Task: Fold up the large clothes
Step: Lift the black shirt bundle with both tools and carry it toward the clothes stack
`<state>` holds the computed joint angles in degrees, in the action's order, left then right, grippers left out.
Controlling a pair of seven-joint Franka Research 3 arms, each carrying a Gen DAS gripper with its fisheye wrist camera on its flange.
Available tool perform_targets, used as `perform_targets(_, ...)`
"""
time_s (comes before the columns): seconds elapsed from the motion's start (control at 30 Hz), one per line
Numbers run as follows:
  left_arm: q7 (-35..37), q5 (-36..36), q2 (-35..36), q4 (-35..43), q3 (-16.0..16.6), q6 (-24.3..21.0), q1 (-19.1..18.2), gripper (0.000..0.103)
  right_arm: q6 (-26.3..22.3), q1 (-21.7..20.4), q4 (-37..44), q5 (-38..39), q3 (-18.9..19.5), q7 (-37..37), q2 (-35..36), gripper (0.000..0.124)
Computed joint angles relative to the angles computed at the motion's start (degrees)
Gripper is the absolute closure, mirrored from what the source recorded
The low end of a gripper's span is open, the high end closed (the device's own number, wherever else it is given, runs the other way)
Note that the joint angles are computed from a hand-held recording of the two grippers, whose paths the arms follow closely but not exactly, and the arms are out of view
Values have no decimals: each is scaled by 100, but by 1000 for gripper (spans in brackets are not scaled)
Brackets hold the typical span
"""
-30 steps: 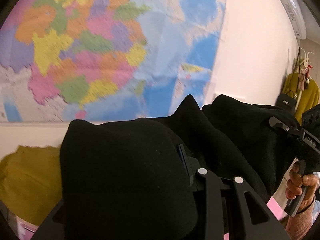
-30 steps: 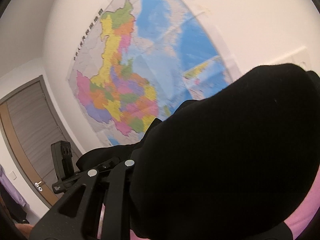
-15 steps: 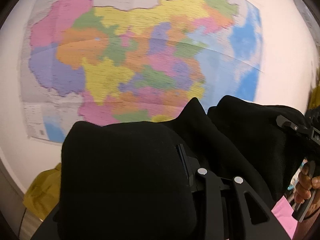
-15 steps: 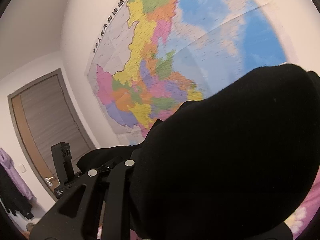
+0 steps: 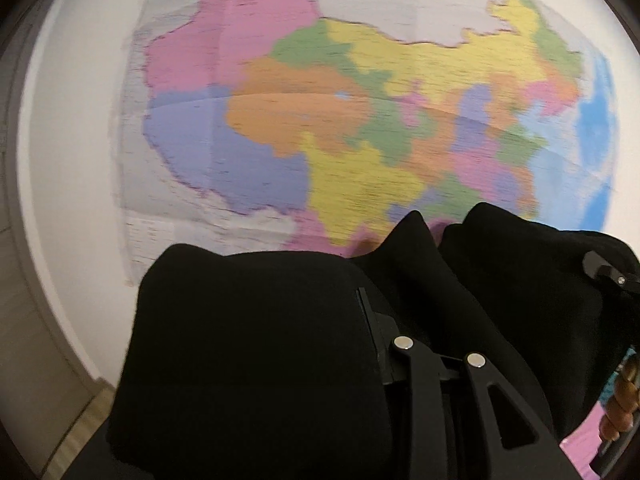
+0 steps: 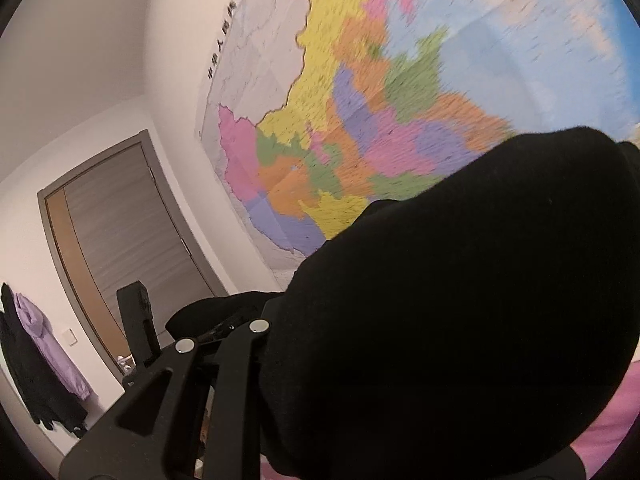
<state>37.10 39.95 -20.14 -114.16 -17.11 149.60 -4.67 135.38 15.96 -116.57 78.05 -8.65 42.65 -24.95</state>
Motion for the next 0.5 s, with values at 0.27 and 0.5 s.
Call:
perform_targets(0.27, -812, 703, 150, -155, 271, -102, 693, 74, 425, 394, -131, 996, 418, -891, 606, 104)
perform_targets(0.5, -352, -381, 568, -1139, 889, -560, 705, 75, -390, 225, -966, -577, 771, 498, 1076, 85)
